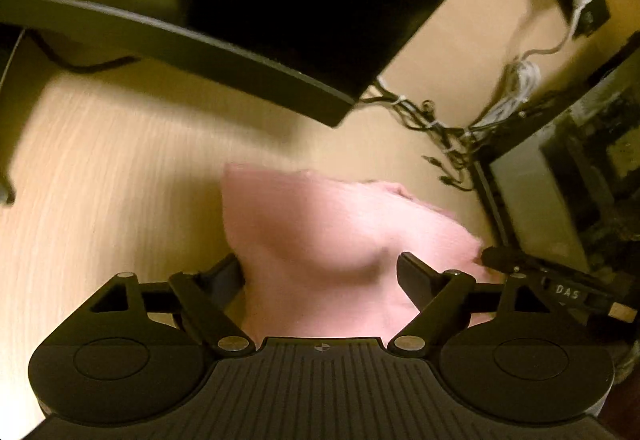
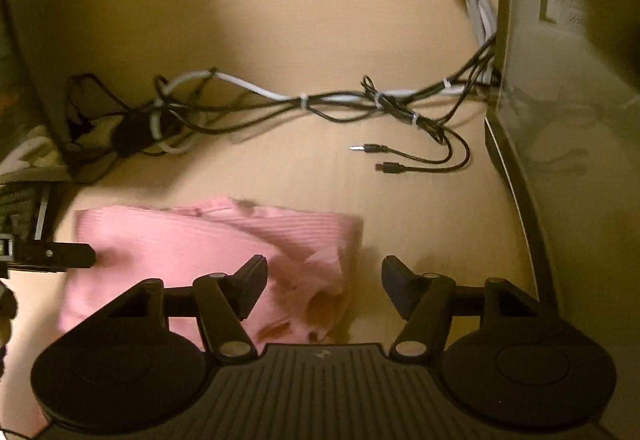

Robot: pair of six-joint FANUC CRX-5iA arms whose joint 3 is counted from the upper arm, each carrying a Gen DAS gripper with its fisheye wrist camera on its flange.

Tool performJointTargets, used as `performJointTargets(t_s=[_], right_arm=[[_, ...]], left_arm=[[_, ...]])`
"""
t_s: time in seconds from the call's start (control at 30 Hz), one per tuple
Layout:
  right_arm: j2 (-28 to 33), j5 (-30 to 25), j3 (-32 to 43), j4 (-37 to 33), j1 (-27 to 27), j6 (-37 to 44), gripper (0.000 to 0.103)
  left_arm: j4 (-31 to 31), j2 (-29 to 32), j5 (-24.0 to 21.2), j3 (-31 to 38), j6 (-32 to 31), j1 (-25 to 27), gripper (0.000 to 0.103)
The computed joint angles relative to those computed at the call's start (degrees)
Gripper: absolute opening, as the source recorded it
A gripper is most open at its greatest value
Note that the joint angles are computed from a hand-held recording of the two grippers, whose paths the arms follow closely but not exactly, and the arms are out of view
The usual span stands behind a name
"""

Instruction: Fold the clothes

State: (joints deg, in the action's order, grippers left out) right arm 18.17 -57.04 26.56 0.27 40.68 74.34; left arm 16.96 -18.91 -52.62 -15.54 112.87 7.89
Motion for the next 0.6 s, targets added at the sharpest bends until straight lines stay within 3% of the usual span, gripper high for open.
performJointTargets(t_s=[0.27,0.33,0.37,0.4,0.43,0.5,0.6], right_arm=[[6.9,-2.8,8.5,-9.1,-0.5,6.3,0.072],[8.6,-4.1,11.4,-11.9,-0.7,8.6,0.071],[9.4,-4.5,12.6,-12.6,-0.7,9.6,0.065],[9.9,-4.3,13.2,-12.3,-0.5,10.6,0.049],[10.4,-4.2,13.8,-12.0,-0.3,11.6,0.038],[11.2,-4.8,15.4,-12.5,-0.4,12.4,0.021],[10.4,-3.5,14.8,-11.3,0.4,14.3,0.016]], left_arm=[[3.9,3.5,4.0,-0.6,-6.5,-0.3,0.092],[4.3,3.9,5.7,-1.0,-7.5,-0.5,0.085],[4.1,4.3,6.3,-0.9,-7.7,-0.7,0.075],[2.9,4.7,6.4,-0.3,-7.0,-1.0,0.062],[1.6,5.1,6.3,0.4,-6.2,-1.3,0.056],[-0.5,6.0,6.4,1.5,-4.5,-1.7,0.035],[0.3,6.0,6.9,1.5,-5.0,-1.4,0.025]])
